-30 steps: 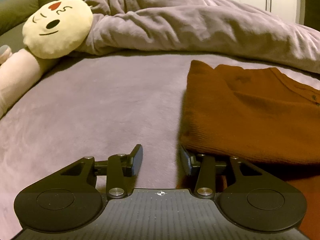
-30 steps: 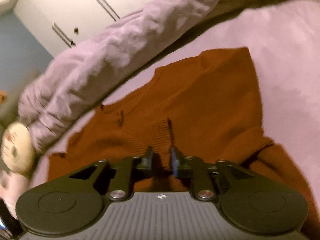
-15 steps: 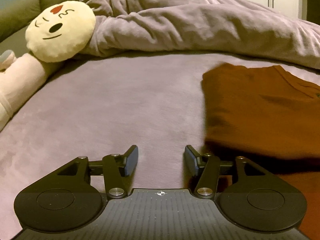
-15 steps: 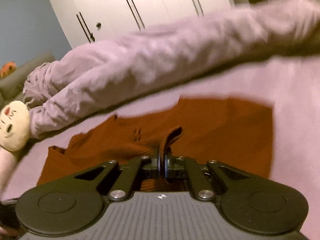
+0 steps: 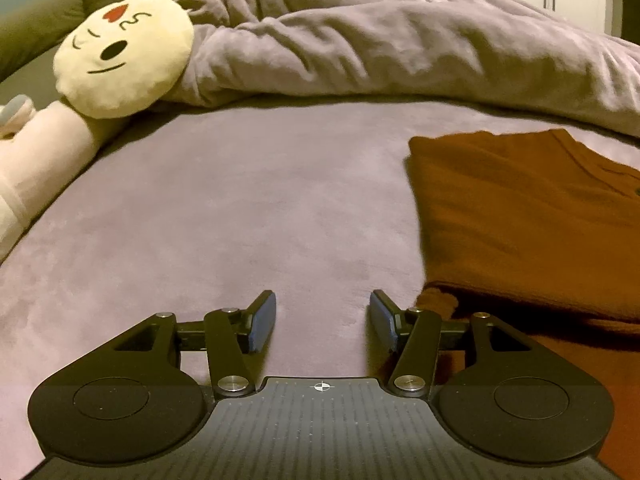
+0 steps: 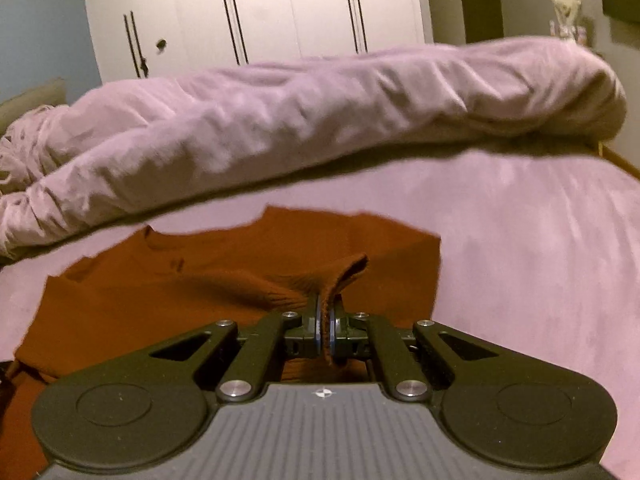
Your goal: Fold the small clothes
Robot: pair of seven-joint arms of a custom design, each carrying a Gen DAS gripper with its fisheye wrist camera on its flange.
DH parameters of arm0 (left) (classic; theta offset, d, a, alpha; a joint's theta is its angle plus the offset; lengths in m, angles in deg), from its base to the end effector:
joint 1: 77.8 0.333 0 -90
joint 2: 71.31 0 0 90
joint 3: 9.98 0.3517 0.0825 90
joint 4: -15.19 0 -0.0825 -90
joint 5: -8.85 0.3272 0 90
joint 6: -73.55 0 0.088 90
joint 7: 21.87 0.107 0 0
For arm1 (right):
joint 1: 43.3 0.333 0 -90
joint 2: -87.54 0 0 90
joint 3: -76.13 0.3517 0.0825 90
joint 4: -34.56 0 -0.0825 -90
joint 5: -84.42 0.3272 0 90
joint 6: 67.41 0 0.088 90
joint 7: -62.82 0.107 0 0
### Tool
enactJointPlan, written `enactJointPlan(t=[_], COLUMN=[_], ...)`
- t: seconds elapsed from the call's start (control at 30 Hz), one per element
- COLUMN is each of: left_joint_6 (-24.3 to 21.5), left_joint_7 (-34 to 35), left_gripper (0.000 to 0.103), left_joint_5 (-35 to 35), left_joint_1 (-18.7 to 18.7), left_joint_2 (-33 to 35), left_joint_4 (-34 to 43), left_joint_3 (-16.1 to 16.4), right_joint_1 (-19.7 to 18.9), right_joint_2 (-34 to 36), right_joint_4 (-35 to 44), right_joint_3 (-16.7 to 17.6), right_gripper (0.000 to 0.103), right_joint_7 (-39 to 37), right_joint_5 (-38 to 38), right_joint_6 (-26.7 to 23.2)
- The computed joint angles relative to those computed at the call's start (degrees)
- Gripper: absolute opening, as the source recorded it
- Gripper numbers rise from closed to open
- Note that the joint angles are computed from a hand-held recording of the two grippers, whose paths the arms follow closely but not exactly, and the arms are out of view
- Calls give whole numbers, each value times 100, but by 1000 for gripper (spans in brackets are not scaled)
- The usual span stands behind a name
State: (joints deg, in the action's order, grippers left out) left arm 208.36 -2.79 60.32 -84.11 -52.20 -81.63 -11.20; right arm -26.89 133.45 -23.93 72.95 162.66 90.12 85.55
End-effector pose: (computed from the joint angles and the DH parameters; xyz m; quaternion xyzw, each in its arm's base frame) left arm 0.6397 -0.0717 0.5013 -0.8085 0.4484 -0.1124 0.3642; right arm 0.7607 0.1968 0.5126 -0.6525 0.6359 -0.2067 0.3565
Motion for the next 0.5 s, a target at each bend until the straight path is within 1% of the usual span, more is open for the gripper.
enactJointPlan(t=[0.07, 0.13, 0.2, 0.27, 0.33, 0.37, 0.4, 0.43, 0.47, 0.5], left_joint_6=[-10, 31, 109, 189, 244, 284, 312, 338, 365, 392], left_joint_7=[-58, -179, -227, -172, -89, -59, -19, 15, 55, 138], left_gripper=[58, 63, 68, 68, 69, 70, 71, 71, 72, 74], left_joint_5=[102, 307, 474, 545, 540, 542, 534, 527, 507, 445], left_joint_1=[-38, -77, -88, -87, -104, -123, -147, -181, -218, -243], left_joint_2=[-69, -134, -135, -54, 59, 125, 198, 292, 402, 529], left_joint_4=[-36, -66, -14, 124, 295, 381, 470, 577, 701, 845], left_joint_3=[12, 26, 21, 5, -6, -6, -2, 4, 11, 10], right_joint_1=[42, 103, 228, 336, 510, 637, 784, 962, 1042, 1013], right_joint_2=[73, 98, 71, 73, 168, 178, 167, 142, 63, -17], right_joint_4=[-15, -81, -147, -130, 87, 101, 77, 2, -185, -339], right_joint_3=[-85, -159, -314, -464, -782, -1010, -1260, -1548, -1636, -1523], right_gripper=[3, 3, 3, 4, 11, 19, 19, 19, 20, 20], right_joint_7=[24, -70, -48, 75, 367, 645, 982, 1350, 1630, 1670], right_joint_5=[-79, -235, -422, -570, -858, -1070, -1315, -1583, -1852, -1937], right_joint_6=[-39, 25, 93, 106, -239, -269, -248, -146, 130, 433])
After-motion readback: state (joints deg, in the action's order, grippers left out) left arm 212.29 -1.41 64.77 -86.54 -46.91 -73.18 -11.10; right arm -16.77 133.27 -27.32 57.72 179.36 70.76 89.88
